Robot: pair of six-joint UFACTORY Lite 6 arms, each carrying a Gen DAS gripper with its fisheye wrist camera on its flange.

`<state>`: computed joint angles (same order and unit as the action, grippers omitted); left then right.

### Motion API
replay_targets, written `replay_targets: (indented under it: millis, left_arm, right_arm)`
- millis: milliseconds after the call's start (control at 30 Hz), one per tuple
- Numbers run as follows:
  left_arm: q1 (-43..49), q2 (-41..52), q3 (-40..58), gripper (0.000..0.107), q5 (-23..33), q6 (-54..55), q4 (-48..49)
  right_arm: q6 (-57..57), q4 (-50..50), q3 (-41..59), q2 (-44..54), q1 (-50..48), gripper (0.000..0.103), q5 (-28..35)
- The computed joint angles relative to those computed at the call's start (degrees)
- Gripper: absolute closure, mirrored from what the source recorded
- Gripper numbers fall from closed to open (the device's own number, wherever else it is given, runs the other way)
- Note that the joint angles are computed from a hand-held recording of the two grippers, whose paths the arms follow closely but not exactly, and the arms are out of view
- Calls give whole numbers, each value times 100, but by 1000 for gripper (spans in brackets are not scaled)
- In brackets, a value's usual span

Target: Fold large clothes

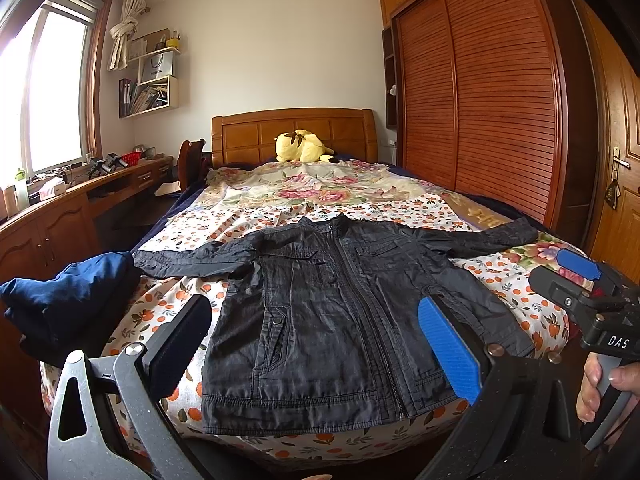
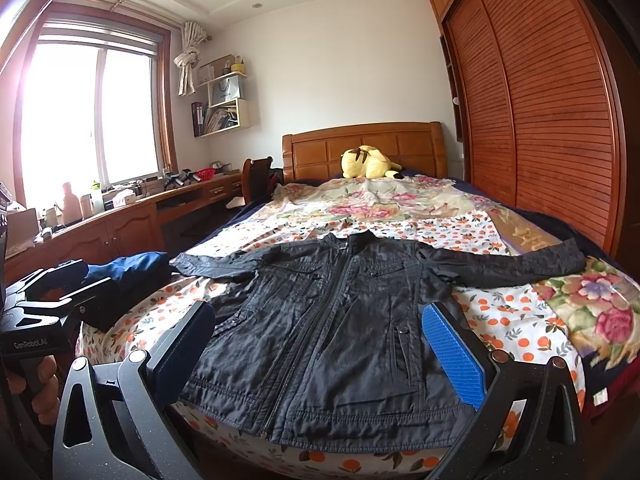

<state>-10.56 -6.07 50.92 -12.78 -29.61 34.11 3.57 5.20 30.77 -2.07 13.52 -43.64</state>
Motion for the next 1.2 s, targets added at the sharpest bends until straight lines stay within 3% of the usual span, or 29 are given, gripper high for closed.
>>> replay_targets:
  millis: [1033, 1200]
  left_arm:
    - [-7, -95, -108, 4, 6, 52, -40]
    - [92, 243, 60, 4, 43, -71, 106]
  right_arm:
    - [20, -2, -24, -27, 18, 0, 6]
    - [32, -72, 224, 314, 8, 0, 40]
